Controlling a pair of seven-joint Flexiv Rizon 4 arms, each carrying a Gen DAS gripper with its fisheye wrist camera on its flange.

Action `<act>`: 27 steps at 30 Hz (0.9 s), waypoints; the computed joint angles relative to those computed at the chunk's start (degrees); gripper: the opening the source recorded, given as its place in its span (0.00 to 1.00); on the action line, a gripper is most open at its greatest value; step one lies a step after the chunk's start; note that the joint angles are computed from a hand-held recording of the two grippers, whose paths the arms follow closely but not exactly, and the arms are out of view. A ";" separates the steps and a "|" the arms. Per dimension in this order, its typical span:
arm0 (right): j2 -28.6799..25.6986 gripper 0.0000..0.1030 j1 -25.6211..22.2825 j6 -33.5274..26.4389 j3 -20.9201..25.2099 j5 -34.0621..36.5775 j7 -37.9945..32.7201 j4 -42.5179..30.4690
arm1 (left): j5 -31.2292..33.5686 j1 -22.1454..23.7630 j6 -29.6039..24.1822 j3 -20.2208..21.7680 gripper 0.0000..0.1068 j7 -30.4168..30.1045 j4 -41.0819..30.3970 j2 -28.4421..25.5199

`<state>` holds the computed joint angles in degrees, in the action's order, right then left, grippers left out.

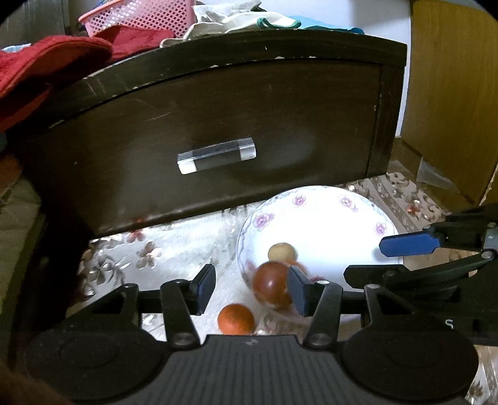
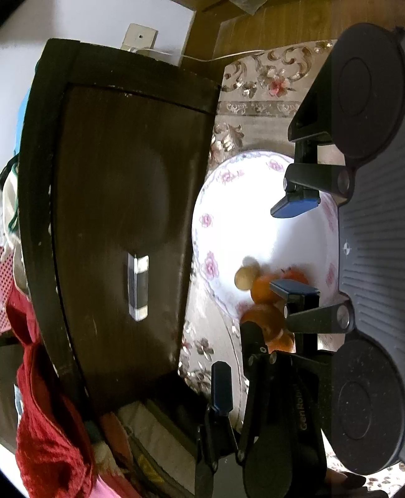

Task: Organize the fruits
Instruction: 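Release the red tomato into the bowl with the right tool while the left tool releases the dark tomato, then move both open tools back toward the remaining fruits on the tablecloth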

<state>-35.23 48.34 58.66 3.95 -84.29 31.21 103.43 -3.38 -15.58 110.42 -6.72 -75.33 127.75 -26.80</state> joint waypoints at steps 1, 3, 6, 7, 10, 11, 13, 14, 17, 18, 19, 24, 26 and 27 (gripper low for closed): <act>-0.02 0.40 0.17 -0.01 0.15 0.06 -0.07 -0.05 | -0.20 -0.74 0.23 0.79 0.53 0.15 0.43 0.37; 0.01 0.40 0.53 -0.06 0.36 0.13 -0.27 -0.09 | -0.65 -1.93 0.72 2.09 0.53 0.47 1.46 1.18; -0.12 0.40 0.97 0.08 0.51 0.27 -0.56 -0.37 | -1.72 -3.69 1.45 3.97 0.53 1.16 2.99 2.31; -0.19 0.40 1.15 0.17 0.55 0.32 -0.54 -0.50 | -2.17 -4.25 1.64 4.54 0.53 1.44 3.47 2.66; -0.48 0.40 1.83 0.19 0.60 0.67 -0.81 -1.02 | -3.18 -4.86 2.60 5.37 0.53 1.92 5.25 3.66; -0.59 0.40 2.02 0.31 0.60 0.73 -1.00 -1.18 | -3.56 -5.03 2.81 5.59 0.53 2.03 5.87 3.98; -0.89 0.40 2.32 0.76 0.64 1.02 -1.67 -1.53 | -4.48 -5.60 3.18 6.17 0.53 2.39 7.01 4.53; -1.10 0.40 2.50 0.94 0.67 1.36 -2.09 -1.79 | -5.01 -5.95 3.17 6.54 0.53 2.69 7.59 4.86; -1.59 0.40 3.28 1.27 0.61 2.40 -3.21 -2.33 | -6.94 -7.30 3.52 7.80 0.52 3.60 9.14 5.55; -1.82 0.40 3.50 1.60 0.59 2.69 -3.60 -2.56 | -7.64 -7.79 3.70 8.25 0.52 4.00 9.70 5.79; -2.02 0.40 3.73 1.86 0.56 3.05 -4.01 -2.78 | -8.17 -8.02 3.94 8.46 0.52 4.31 10.23 5.99; -3.13 0.40 5.08 3.19 0.06 4.63 -6.08 -4.05 | -8.20 -6.00 4.46 7.46 0.52 4.69 12.83 7.29; -3.60 0.40 5.58 3.63 -0.12 5.52 -6.99 -4.60 | -8.21 -5.51 4.52 7.31 0.52 4.74 13.56 7.59; -3.84 0.40 5.82 3.87 -0.22 5.98 -7.44 -4.85 | -8.16 -5.29 4.57 7.26 0.52 4.80 13.89 7.68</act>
